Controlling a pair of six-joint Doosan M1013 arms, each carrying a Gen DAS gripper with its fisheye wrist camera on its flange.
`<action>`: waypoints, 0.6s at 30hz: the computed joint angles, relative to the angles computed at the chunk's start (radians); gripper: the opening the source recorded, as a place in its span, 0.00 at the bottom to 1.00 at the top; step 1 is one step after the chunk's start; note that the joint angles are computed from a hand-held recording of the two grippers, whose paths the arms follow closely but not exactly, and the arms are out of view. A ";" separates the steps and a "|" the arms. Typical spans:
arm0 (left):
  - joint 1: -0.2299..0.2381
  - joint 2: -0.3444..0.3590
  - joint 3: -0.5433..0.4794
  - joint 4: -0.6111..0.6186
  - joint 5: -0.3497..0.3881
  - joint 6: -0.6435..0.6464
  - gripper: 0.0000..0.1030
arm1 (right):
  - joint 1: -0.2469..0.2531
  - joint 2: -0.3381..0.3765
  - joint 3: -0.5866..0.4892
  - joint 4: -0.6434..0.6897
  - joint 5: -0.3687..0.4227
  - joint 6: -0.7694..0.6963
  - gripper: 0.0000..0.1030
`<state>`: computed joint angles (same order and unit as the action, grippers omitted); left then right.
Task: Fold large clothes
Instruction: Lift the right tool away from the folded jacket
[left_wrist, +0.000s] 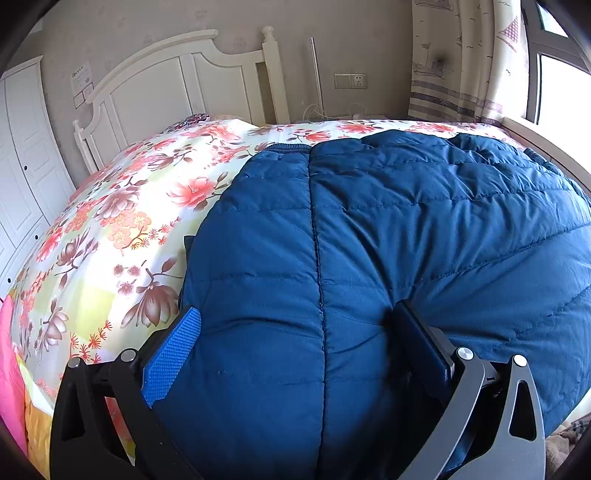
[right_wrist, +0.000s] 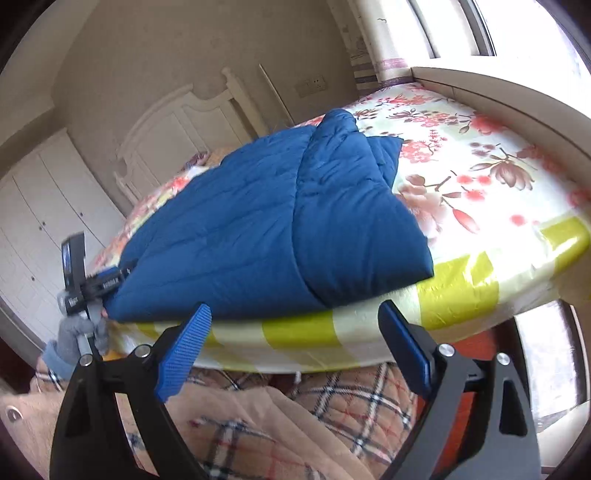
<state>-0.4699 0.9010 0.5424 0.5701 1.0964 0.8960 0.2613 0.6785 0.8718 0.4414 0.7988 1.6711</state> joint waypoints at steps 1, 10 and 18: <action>0.000 0.001 -0.001 0.001 0.000 -0.001 0.96 | -0.003 0.006 -0.004 0.018 0.001 -0.005 0.89; -0.001 0.001 -0.001 0.005 0.003 0.004 0.96 | 0.010 0.152 -0.256 -0.099 0.089 0.257 0.92; -0.008 0.057 -0.152 -0.005 0.134 0.078 0.95 | 0.033 0.198 -0.320 -0.261 -0.050 0.369 0.38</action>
